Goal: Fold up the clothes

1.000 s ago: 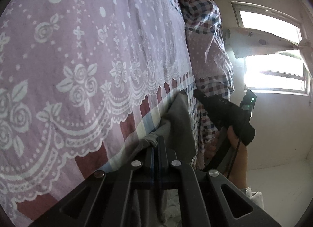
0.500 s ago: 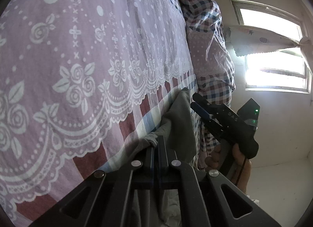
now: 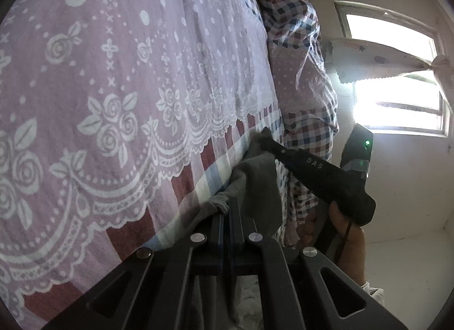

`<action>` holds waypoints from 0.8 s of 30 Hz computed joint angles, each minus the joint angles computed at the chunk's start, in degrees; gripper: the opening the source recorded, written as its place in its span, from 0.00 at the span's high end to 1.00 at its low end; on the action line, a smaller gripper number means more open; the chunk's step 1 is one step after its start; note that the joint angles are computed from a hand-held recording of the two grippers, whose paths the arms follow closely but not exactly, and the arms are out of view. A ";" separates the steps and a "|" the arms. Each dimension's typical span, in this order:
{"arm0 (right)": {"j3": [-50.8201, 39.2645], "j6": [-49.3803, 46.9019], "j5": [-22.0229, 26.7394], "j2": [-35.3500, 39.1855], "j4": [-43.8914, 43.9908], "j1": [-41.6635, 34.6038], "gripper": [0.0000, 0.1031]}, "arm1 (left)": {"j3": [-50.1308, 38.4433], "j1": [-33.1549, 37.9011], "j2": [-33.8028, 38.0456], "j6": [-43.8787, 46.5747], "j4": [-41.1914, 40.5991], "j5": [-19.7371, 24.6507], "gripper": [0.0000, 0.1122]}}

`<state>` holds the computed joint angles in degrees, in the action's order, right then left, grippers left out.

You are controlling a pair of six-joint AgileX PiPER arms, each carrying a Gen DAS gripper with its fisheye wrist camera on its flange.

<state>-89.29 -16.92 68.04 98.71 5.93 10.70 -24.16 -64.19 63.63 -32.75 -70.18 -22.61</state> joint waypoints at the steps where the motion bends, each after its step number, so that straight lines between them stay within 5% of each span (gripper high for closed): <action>1: -0.39 0.36 -0.51 -0.35 -0.45 -0.02 0.99 | 0.19 -0.59 -0.07 -0.38 -0.07 -0.92 0.99; 5: -3.58 1.30 -1.52 -0.97 -0.82 -0.48 1.00 | 0.52 -2.44 0.06 -0.82 -0.95 -3.62 0.99; 10: -2.52 4.39 -7.12 -1.15 -3.64 -0.05 1.00 | 0.55 -2.07 0.02 0.01 -1.81 -2.58 0.99; 16: -1.33 4.08 -7.65 0.11 -0.87 -1.52 0.98 | 0.39 -0.22 -0.12 -1.73 0.64 -0.37 0.99; 17: -1.36 2.81 -6.72 -0.50 0.47 -2.52 0.96 | 0.56 0.08 -0.23 -3.16 2.03 -0.11 0.99; 19: -1.42 1.19 -5.21 -1.17 2.46 -3.81 0.74 | 0.91 0.67 -0.45 -6.07 4.86 0.37 0.99; 21: -0.33 0.35 -4.91 -2.31 3.24 -4.46 0.62 | 1.25 1.27 -0.66 -9.11 7.84 0.80 0.98; 24: 1.43 -0.32 -4.95 -3.79 4.10 -5.10 0.62 | 1.72 2.13 -0.90 -13.84 12.54 1.24 0.94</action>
